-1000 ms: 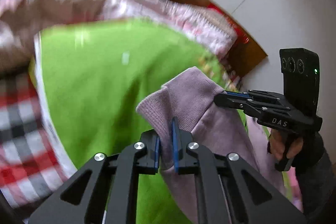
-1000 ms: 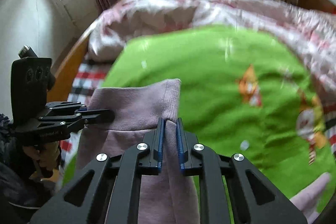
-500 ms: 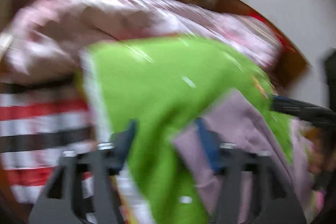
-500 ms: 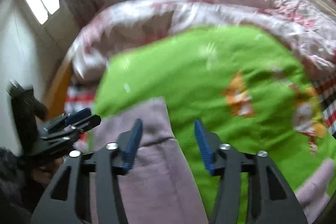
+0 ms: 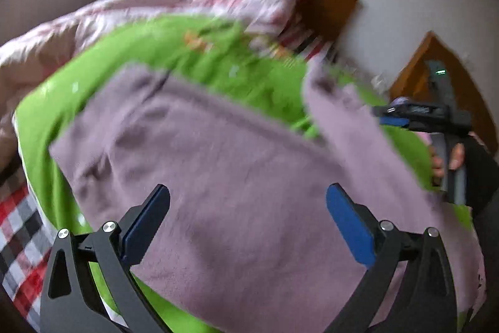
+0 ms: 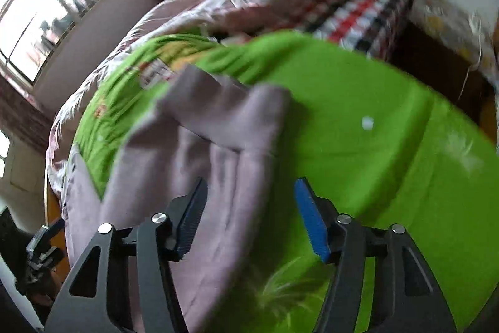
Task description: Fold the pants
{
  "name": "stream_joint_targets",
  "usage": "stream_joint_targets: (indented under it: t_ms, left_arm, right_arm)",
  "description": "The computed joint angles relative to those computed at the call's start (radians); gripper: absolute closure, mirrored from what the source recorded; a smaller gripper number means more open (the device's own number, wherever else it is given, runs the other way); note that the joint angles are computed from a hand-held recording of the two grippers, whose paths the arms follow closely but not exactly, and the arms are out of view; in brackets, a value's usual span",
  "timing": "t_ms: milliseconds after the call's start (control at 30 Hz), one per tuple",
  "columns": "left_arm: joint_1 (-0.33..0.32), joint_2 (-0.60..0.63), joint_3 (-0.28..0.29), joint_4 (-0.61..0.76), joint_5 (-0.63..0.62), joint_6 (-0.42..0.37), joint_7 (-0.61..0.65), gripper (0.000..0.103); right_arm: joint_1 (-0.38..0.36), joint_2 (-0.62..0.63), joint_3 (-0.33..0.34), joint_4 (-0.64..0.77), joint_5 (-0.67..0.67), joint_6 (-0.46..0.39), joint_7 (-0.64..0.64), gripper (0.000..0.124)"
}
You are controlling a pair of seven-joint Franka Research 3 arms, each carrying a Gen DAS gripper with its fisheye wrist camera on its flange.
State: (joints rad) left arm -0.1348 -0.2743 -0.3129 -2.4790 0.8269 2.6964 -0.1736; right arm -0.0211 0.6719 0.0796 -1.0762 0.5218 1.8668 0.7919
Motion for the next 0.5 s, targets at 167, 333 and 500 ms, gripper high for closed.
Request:
stream_joint_targets:
  t_ms: [167, 333, 500]
  left_arm:
    - [0.03, -0.016, 0.035, -0.083, -0.036, 0.175, -0.021, 0.003]
    - [0.164, -0.116, -0.088, -0.142, 0.109, 0.219, -0.26, 0.003]
    - [0.265, -0.366, -0.191, -0.286, 0.192, 0.216, -0.598, 0.003]
  right_arm:
    - [0.012, -0.057, 0.01, -0.108, 0.032, 0.091, -0.067, 0.112]
    - [-0.018, -0.206, 0.045, -0.274, 0.163, 0.121, -0.189, 0.116]
    - [0.022, -0.464, 0.068, -0.503, 0.294, 0.052, -0.399, 0.116]
